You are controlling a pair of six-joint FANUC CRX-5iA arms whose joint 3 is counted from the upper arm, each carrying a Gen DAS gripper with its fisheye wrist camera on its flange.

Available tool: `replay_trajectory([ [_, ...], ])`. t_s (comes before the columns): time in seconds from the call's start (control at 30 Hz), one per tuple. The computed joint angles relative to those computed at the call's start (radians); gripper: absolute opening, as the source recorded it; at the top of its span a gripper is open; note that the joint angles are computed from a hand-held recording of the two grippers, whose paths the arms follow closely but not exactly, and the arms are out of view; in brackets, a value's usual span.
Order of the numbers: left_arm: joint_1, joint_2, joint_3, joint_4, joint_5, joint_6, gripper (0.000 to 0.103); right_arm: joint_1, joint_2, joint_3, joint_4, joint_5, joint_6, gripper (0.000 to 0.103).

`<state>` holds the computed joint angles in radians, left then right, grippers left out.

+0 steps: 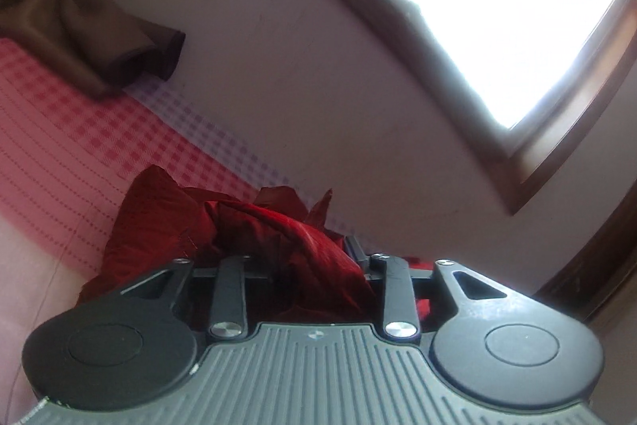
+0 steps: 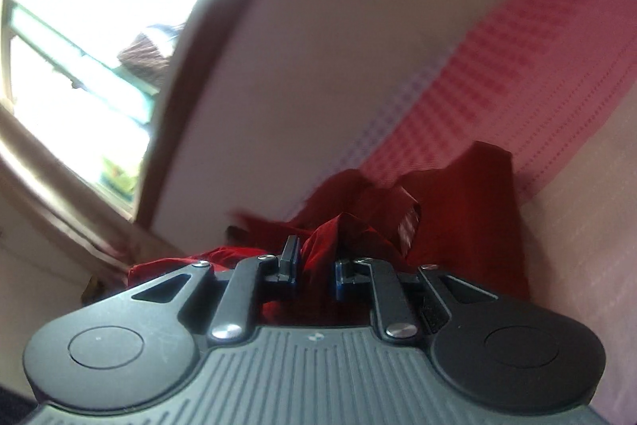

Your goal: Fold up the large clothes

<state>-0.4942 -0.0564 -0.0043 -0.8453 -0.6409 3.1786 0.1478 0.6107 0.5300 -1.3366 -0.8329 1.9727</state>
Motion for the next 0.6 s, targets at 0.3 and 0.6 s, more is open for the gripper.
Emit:
replay_trajectory([
  [0.3,-0.078,0.007,-0.001,-0.249,-0.053,0.247,0.103,-0.029,0.068,0.037,-0.12,0.016,-0.071,0.049],
  [0.6,-0.133,0.071,0.107,-0.185,-0.115,-0.223,0.065,0.039,-0.089,-0.073,-0.021,0.108,0.371,0.058],
])
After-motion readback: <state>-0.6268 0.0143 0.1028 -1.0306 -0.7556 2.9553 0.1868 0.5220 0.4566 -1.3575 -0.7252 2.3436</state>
